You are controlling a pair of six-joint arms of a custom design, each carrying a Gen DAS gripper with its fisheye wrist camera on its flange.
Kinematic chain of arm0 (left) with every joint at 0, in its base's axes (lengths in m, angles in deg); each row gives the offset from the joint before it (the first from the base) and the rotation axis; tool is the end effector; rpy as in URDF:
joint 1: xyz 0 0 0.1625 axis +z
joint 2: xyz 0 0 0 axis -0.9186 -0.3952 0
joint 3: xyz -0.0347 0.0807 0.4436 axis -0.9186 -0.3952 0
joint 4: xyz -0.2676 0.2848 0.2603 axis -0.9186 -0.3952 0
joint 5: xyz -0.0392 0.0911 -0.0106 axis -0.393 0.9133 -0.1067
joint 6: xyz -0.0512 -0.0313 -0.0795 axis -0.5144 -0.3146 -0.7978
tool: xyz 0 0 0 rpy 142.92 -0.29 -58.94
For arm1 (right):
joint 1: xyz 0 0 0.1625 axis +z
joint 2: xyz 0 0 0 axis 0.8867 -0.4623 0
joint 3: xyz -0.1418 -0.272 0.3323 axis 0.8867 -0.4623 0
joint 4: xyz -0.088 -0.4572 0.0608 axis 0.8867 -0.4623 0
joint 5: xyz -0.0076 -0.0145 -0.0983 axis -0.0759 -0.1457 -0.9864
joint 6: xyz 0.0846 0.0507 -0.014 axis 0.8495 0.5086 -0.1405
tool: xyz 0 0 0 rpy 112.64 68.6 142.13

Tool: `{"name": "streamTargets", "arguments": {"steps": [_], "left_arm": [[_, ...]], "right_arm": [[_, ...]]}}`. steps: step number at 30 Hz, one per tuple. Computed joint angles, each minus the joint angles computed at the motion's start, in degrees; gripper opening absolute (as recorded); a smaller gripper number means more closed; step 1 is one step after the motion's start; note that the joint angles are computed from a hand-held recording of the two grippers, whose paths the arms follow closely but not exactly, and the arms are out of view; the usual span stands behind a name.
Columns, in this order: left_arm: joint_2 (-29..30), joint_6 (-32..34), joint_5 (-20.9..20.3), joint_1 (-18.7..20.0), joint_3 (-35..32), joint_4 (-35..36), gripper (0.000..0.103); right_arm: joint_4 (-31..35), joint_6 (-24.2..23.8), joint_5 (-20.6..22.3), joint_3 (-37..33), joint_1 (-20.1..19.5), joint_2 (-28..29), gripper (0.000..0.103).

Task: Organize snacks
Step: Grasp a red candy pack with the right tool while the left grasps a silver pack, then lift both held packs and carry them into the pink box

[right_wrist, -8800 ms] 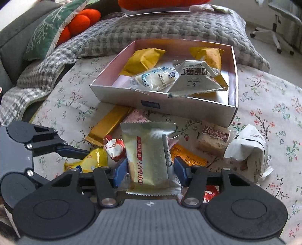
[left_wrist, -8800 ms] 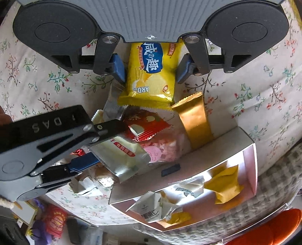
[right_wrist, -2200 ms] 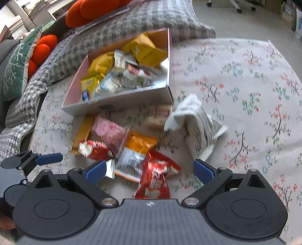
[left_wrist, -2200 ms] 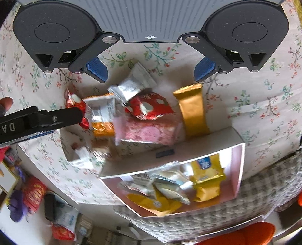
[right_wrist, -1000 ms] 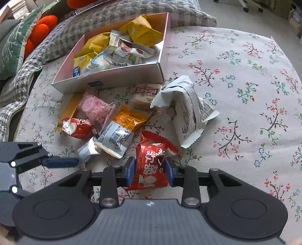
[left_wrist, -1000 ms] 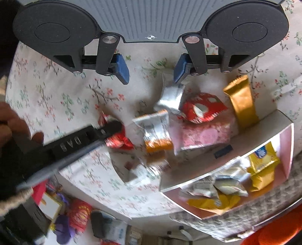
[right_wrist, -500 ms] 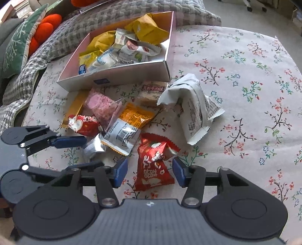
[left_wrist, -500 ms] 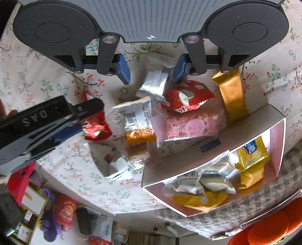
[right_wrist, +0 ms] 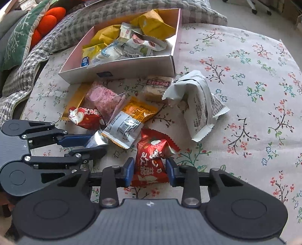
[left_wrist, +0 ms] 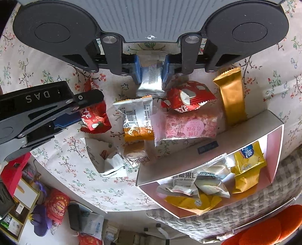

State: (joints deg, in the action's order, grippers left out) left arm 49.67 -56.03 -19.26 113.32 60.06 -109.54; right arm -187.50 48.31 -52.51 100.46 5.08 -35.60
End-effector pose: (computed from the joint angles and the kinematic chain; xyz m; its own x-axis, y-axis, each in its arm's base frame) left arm -0.2971 -0.5513 -0.1565 -0.3310 0.9163 -0.2256 0.8982 0.3792 0.2223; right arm -0.0771 -0.4407 0.2312 -0.8172 0.3569 0.4525 0.0483 0.8248 -0.5633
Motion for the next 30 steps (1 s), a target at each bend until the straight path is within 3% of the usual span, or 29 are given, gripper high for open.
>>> {"name": "streamTargets", "arguments": {"steps": [30], "left_arm": [[-3.5, -7.4, -1.2, 0.4, -0.7, -0.6, 0.02]], "right_arm": [[-3.0, 0.1, 4.7, -0.2, 0.6, -1.2, 0.029]]}}
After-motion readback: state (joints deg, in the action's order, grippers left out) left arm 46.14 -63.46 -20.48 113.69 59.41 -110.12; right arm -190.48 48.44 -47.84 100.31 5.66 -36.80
